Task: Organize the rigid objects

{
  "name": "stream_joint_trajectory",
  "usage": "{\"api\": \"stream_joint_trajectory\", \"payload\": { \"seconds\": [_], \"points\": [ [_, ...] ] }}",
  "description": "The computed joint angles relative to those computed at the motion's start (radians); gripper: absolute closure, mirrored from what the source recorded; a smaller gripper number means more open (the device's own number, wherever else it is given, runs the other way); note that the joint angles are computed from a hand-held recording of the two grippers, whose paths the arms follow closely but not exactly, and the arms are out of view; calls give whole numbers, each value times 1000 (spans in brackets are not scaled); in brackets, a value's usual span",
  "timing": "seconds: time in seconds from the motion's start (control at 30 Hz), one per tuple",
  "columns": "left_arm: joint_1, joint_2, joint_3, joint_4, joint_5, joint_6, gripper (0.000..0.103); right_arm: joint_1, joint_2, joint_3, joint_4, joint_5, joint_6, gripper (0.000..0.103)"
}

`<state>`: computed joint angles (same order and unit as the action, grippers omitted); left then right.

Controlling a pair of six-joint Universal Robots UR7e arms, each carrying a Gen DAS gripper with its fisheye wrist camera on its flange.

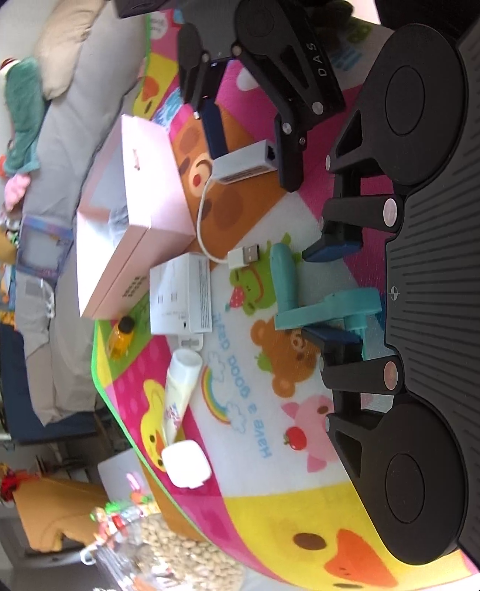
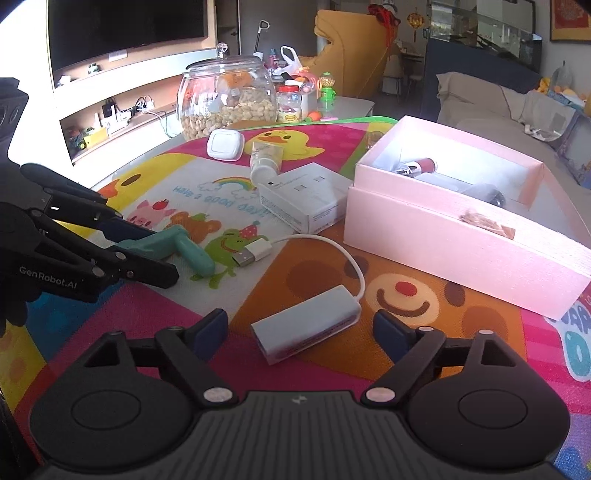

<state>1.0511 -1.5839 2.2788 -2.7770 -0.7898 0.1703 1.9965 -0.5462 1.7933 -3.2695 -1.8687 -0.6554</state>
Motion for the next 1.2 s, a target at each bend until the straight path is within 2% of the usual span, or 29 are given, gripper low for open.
{"api": "stream_joint_trajectory", "payload": {
  "seconds": [0.23, 0.33, 0.43, 0.6, 0.77, 0.9, 0.97, 1.03, 1.13, 1.2],
  "points": [
    [0, 10, -25, 49, -3, -70, 60, -10, -23, -4, 68, 23, -28, 12],
    [-6, 27, -18, 13, 15, -82, 60, -18, -40, 6, 80, 27, -27, 12],
    [-23, 36, -23, 46, 49, -68, 60, -25, -50, 25, 66, 35, -46, 12],
    [-20, 30, -56, 146, 48, -202, 61, -29, -53, 30, 65, 45, -49, 10],
    [-40, 27, -46, 174, 67, -142, 62, -31, -54, 32, 66, 51, -49, 9],
    [-30, 18, -62, 215, 23, -150, 61, -32, -54, 31, 66, 56, -48, 8],
    [-22, 14, -65, 214, 1, -152, 57, -33, -54, 32, 64, 57, -49, 8],
    [-12, 10, -65, 204, -38, -144, 42, -33, -55, 32, 66, 57, -49, 8],
    [-11, 13, -54, 184, -63, -97, 26, -33, -56, 32, 71, 57, -54, 7],
    [-13, 20, -52, 173, -64, -94, 22, -33, -56, 32, 73, 57, -57, 6]
  ]
}}
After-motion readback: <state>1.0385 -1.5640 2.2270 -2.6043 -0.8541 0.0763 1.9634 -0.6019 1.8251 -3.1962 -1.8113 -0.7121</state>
